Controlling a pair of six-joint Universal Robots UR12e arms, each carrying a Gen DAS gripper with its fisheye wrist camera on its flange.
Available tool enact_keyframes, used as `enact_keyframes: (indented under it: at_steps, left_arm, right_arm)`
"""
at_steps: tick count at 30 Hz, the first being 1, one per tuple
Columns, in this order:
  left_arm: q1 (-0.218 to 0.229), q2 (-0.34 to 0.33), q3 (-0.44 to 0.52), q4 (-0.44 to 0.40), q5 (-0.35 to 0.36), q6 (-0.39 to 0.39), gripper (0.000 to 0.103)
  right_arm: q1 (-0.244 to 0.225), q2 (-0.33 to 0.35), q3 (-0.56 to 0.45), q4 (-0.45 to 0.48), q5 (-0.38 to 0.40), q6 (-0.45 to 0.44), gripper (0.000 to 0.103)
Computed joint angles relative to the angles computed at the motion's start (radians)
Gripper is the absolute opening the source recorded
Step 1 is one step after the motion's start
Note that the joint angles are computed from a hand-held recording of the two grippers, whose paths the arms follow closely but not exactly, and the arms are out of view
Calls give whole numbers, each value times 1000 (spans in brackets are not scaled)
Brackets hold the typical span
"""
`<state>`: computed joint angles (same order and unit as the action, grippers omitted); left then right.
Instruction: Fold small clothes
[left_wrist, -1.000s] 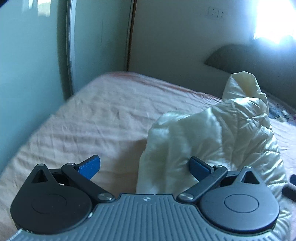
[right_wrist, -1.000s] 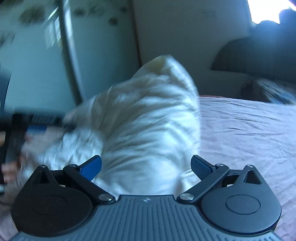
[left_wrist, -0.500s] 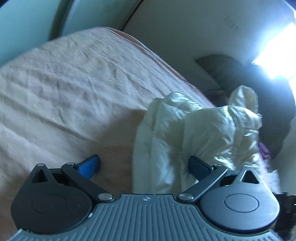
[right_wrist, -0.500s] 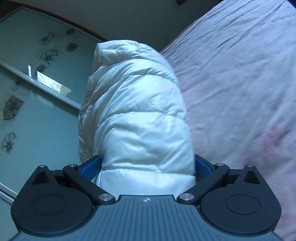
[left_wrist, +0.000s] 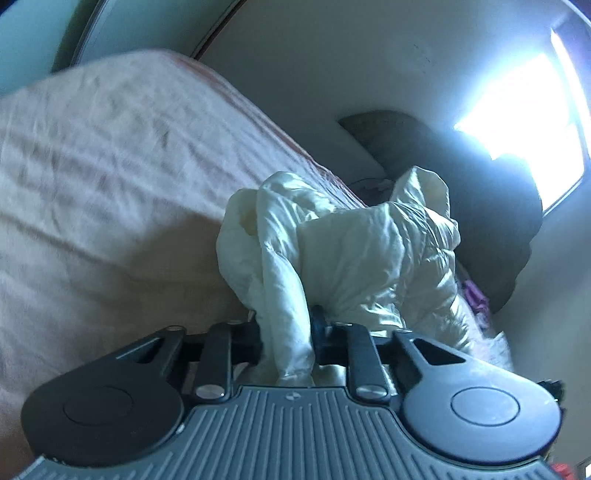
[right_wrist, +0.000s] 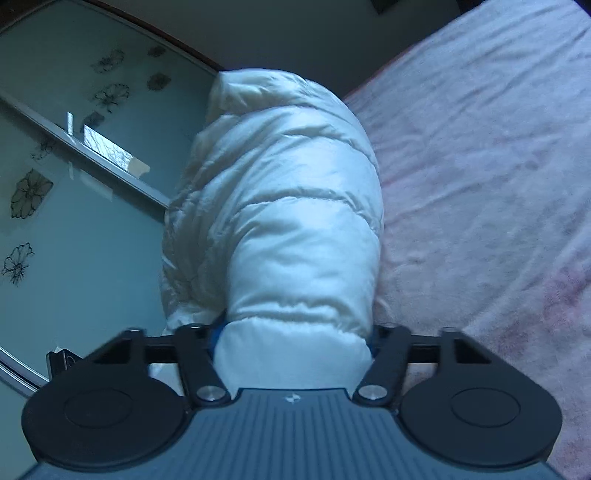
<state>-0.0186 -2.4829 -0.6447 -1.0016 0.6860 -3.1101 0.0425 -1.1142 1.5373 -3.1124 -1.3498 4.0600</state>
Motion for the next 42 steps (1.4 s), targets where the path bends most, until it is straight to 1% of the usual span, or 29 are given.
enact_keyframes:
  at_steps: [2,4,8,12,14,18,20,22,23,24,26,27,28,29,31,32,33,35,37,39,40,41,42]
  left_arm:
    - [-2,10,-10,31,4,-11,16]
    - [-8,24,-29,67,-9,-14,14]
    - [-28,68,-89,134,-13,16,13]
    - [-59,121,-170,194,-11,78,13]
    - [-75,140,-196,194,6,116,13]
    - [-102,170,-231,144,47,190,13]
    - [-113,186,-258,135,69,217,14]
    - [-126,201,-291,159,111,241,21]
    - [-132,207,-304,175,136,248,25]
    - [-135,213,-318,190,158,257,31]
    - [-145,223,-337,223,208,259,37]
    - [-146,224,-340,232,220,257,42]
    - [-147,226,-342,238,230,255,46]
    - [-147,227,-344,245,239,252,49]
    - [-151,234,-353,264,264,245,57]
    - [-150,236,-356,269,270,243,59]
    - [-150,231,-348,270,277,241,62]
    - [-148,234,-353,287,297,237,64]
    - [-149,238,-361,306,312,236,64]
    - [-147,244,-366,319,320,233,65]
    - [-148,247,-369,329,331,224,65]
    - [-148,249,-371,341,339,215,65]
    - [-148,251,-374,358,348,204,65]
  right_arm:
    - [6,-9,6,-18,-24,-21,43]
    - [12,-20,14,-33,-49,-40,41]
    - [10,-70,57,-40,-103,-92,40]
    - [1,-133,106,-15,-165,-162,40]
    - [-8,-166,135,-1,-187,-182,40]
    - [-27,-220,193,26,-198,-190,40]
    - [-32,-240,214,43,-204,-195,40]
    - [-40,-256,235,62,-205,-197,40]
    - [-44,-260,241,72,-200,-195,42]
    - [-47,-264,248,82,-199,-183,44]
    - [-45,-263,246,107,-212,-174,56]
    - [-40,-263,244,125,-231,-188,59]
    - [-33,-263,237,141,-252,-200,66]
    - [-26,-265,237,149,-273,-212,69]
    - [-10,-269,236,162,-321,-217,69]
    - [0,-271,234,171,-352,-212,70]
    - [12,-272,228,183,-393,-217,70]
    - [41,-269,211,213,-493,-257,71]
    - [75,-258,182,239,-616,-329,71]
    - [102,-239,158,220,-726,-437,71]
    - [111,-229,141,213,-766,-496,73]
    - [116,-220,127,209,-785,-547,75]
    - [116,-210,112,218,-787,-592,75]
